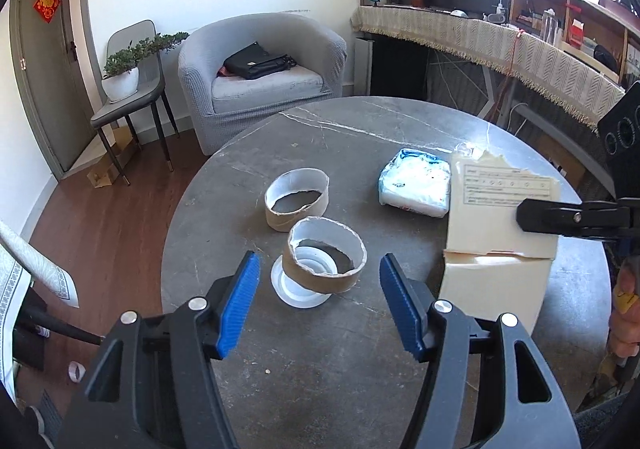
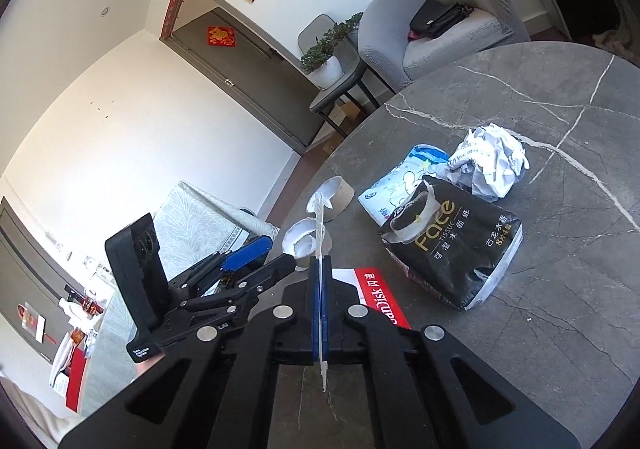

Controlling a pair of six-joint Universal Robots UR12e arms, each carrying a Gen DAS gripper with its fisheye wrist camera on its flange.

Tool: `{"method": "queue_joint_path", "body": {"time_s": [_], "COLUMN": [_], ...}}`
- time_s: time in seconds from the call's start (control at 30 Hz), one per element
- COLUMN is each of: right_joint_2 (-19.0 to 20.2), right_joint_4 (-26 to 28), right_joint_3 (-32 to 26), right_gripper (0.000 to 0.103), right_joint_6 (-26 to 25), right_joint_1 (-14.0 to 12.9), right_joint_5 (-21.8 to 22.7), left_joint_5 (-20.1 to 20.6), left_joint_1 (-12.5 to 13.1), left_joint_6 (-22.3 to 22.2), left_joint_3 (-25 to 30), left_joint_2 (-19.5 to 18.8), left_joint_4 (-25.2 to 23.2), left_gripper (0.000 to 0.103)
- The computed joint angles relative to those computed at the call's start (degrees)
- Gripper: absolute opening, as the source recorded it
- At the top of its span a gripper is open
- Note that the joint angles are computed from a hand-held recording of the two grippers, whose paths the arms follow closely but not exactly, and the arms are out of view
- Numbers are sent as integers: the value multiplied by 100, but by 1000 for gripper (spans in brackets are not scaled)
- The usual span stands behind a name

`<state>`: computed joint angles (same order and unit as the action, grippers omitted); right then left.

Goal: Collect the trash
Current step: 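Grasp the white SanDisk box with the right tool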

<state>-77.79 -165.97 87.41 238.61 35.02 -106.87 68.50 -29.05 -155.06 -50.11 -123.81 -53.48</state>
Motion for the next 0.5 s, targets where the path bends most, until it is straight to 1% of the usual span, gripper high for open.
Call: {"method": "queue_joint_path", "body": {"time_s": [0.17,0.27,0.37,0.5], "right_joint_2": [-52,-79,-75,-76], "right_joint_4": [-128,-184,-212,-271], "right_joint_3": [73,119,108,115], "right_gripper": [0,0,0,0], "right_joint_6": [45,60,72,70], "right_joint_1": [36,33,33,32], "right_joint_5": [-1,8,31,92], "left_joint_5": [250,442,462,501], "left_joint_1": [-59,-108,-121,-143], "left_joint_6": [274,419,408,385], "left_joint_3": [77,100,194,254], "left_joint_2": [-50,-69,-114,-162], "left_joint_4": [-140,-144,-278,-328], "left_gripper": [66,66,66,64]}}
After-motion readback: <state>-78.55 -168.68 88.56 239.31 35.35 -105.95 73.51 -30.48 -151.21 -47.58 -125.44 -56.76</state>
